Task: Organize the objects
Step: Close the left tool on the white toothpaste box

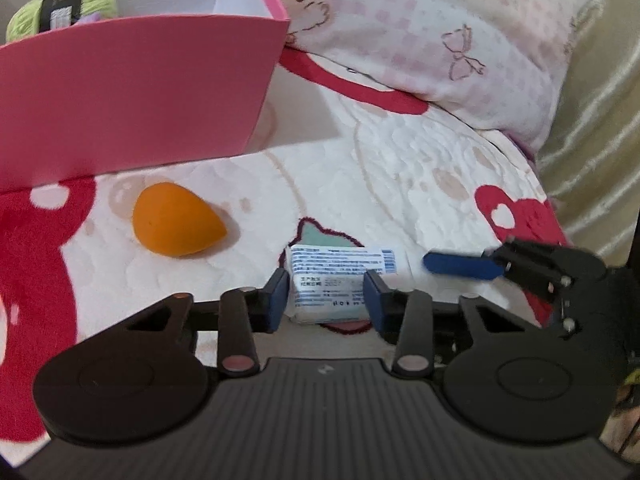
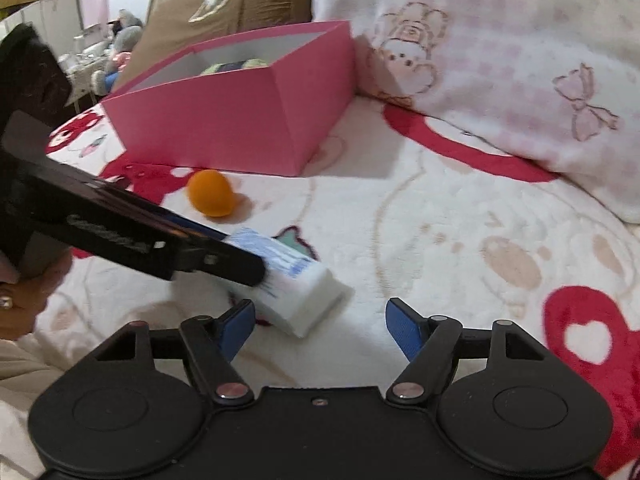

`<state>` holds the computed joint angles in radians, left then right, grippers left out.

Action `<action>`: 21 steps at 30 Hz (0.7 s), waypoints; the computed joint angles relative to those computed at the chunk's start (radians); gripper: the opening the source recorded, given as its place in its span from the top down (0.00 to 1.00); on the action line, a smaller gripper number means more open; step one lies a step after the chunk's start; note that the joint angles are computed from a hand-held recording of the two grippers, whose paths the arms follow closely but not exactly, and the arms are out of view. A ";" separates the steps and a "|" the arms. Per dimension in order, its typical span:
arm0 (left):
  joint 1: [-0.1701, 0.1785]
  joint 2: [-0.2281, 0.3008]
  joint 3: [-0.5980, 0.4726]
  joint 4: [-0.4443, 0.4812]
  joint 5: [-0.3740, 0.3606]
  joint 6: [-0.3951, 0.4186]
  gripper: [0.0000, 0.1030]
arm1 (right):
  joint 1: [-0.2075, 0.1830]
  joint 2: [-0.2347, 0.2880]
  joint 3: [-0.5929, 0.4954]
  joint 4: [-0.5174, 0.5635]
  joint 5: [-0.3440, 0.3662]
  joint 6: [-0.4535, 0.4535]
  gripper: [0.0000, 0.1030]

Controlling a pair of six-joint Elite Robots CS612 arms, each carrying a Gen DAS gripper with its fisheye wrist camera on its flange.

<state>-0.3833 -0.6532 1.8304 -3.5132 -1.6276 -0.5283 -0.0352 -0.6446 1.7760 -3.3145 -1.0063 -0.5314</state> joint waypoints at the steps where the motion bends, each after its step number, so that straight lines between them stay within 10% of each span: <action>1: 0.002 -0.002 0.002 0.004 -0.010 -0.017 0.64 | 0.000 -0.002 0.000 0.013 0.014 0.002 0.33; 4: 0.005 -0.017 0.014 0.037 -0.042 -0.066 0.65 | -0.007 -0.003 -0.007 0.091 0.105 0.099 0.33; 11: 0.018 -0.042 0.015 0.158 -0.069 -0.144 0.62 | 0.020 0.004 0.017 -0.008 0.038 0.116 0.30; 21: 0.013 -0.014 0.014 0.067 -0.072 -0.228 0.71 | 0.018 0.016 0.020 -0.066 0.001 0.129 0.18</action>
